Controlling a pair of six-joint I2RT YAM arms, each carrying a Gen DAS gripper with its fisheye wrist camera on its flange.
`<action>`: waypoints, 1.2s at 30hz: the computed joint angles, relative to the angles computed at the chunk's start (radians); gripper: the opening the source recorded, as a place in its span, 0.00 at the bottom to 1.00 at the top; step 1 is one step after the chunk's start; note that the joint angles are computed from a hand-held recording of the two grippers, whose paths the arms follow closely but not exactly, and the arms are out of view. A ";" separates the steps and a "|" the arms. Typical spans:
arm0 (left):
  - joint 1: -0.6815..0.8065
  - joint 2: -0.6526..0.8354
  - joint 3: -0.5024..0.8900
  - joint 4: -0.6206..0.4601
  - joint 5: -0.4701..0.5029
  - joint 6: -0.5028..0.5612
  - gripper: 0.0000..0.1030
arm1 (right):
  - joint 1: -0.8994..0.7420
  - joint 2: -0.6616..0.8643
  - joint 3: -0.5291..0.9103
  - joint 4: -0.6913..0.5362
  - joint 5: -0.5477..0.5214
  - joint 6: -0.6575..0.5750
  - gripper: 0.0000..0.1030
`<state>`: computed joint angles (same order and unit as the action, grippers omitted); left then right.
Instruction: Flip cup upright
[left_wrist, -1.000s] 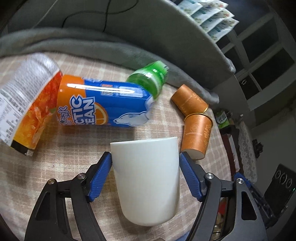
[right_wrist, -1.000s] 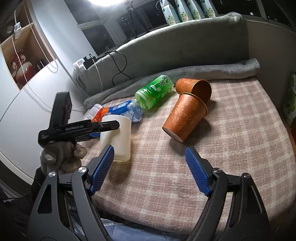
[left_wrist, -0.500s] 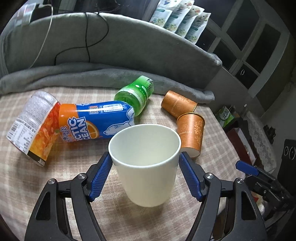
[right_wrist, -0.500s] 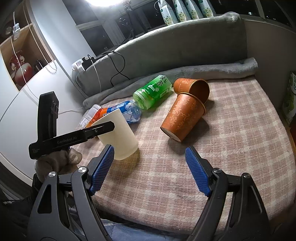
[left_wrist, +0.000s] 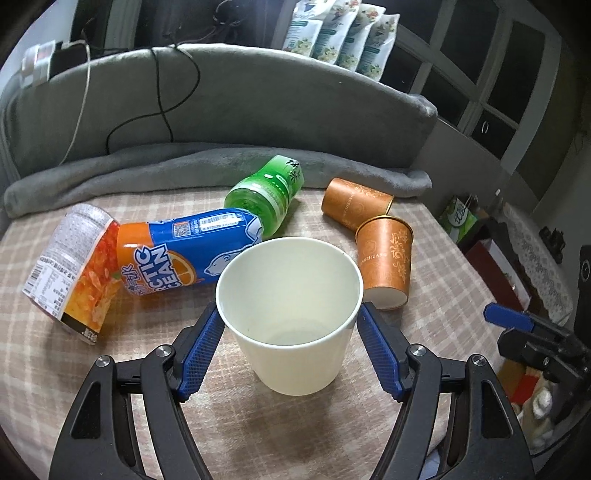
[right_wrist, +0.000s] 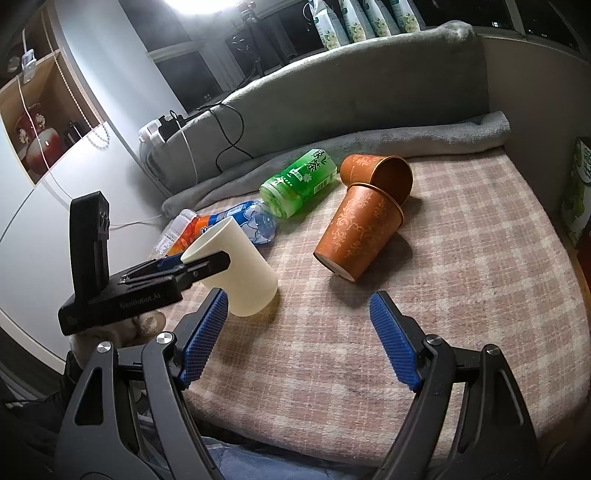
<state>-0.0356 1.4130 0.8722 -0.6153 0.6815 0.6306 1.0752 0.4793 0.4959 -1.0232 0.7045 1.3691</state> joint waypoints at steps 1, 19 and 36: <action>-0.004 -0.008 -0.009 0.008 -0.005 0.002 0.72 | 0.000 0.000 0.000 0.000 0.000 0.000 0.79; -0.029 -0.079 -0.064 0.005 0.002 0.051 0.72 | 0.059 0.031 0.033 -0.055 0.047 0.069 0.79; 0.127 -0.091 0.000 -0.187 0.100 0.183 0.76 | 0.129 0.211 0.146 -0.154 0.177 0.158 0.80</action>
